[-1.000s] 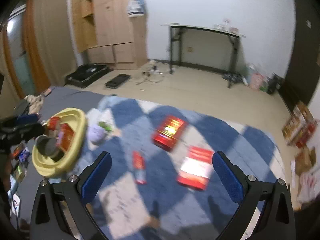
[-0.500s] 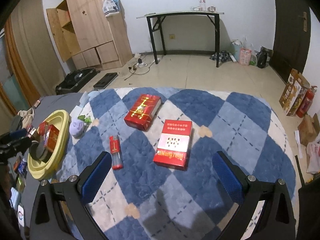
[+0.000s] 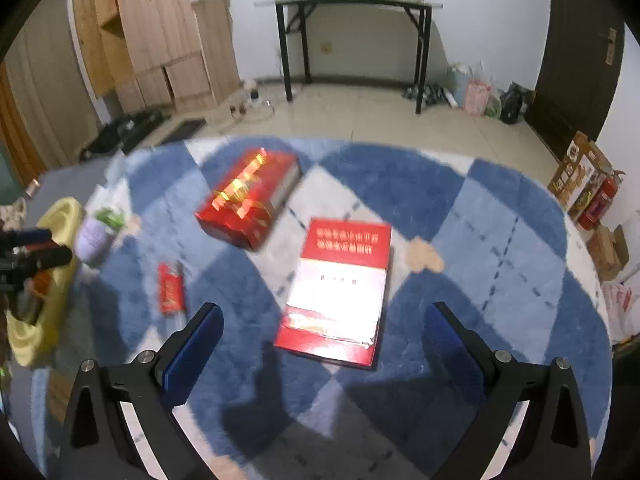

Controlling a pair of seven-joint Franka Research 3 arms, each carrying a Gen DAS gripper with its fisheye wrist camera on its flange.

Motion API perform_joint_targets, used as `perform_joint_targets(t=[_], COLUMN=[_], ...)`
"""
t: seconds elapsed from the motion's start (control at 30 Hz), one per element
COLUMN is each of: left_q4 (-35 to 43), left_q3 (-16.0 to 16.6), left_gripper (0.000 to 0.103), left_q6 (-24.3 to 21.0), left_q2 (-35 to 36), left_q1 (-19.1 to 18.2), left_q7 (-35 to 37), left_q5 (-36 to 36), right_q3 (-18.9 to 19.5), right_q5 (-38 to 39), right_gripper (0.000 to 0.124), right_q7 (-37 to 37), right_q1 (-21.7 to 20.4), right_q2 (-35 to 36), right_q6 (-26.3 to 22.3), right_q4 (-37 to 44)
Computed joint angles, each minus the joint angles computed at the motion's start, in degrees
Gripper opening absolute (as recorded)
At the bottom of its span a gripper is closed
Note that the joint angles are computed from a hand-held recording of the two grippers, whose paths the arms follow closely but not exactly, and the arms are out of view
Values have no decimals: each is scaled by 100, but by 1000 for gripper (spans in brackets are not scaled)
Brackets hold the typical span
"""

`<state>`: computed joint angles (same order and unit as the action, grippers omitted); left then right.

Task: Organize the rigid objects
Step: 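Lower the left gripper onto the purple plush ball and close it while the right grasps the Double Happiness box, then carry the plush ball and Double Happiness box into the yellow tray and open both grippers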

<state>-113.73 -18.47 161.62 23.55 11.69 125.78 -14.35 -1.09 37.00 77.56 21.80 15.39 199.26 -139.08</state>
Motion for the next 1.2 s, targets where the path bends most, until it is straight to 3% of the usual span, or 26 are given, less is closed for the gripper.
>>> perform_joint_targets(t=[0.1,0.17,0.23,0.27,0.37,0.4,0.43,0.47,0.57,0.7,0.9,0.93,1.03,1.17,1.2], left_q4=[208,284,308,306,171,109,32,-37,-82,-117,-432,-505,-588,-608,-612], left_q3=[43,115,84,55,-15,-44,-52,-9,-245,-377,-820,-917,-706,282,333], left_gripper=[102,101,101,96,80,73,60,50,50,47,34,27,23,23,23], left_q6=[-69,-18,79,144,375,478,635,793,866,798,732,697,484,665,740], left_q2=[236,347,408,428,372,348,321,303,338,253,-194,-303,-485,-281,-226], left_q1=[-90,-171,-136,-101,-20,12,32,4,268,402,817,908,711,-253,-278], left_q7=[-44,-184,-257,-305,-437,-461,-499,-592,-639,-727,-258,-111,-16,-599,-799], left_q5=[129,252,300,293,322,343,379,460,512,596,75,-92,-248,626,835], right_q3=[279,152,255,193,-605,-658,-593,-626,-199,-263,126,200,448,610,612], right_q5=[-418,-443,-648,-654,-166,-133,-154,-110,-351,-298,-548,-626,-1001,-1557,-1631], right_gripper=[101,101,99,95,78,73,71,60,57,57,57,57,57,57,57], right_q7=[378,415,569,607,395,356,353,334,473,341,470,509,822,1328,1399], right_q1=[-444,-370,-559,-521,334,393,326,359,-131,-25,-363,-415,-660,-923,-940], right_q2=[189,355,505,601,789,800,795,786,729,660,211,111,-128,-264,-282], right_q6=[-104,-156,-204,-255,-278,-276,-270,-255,-122,-41,375,483,674,638,647], right_q4=[162,324,457,554,722,734,738,729,646,550,110,14,-262,-497,-547])
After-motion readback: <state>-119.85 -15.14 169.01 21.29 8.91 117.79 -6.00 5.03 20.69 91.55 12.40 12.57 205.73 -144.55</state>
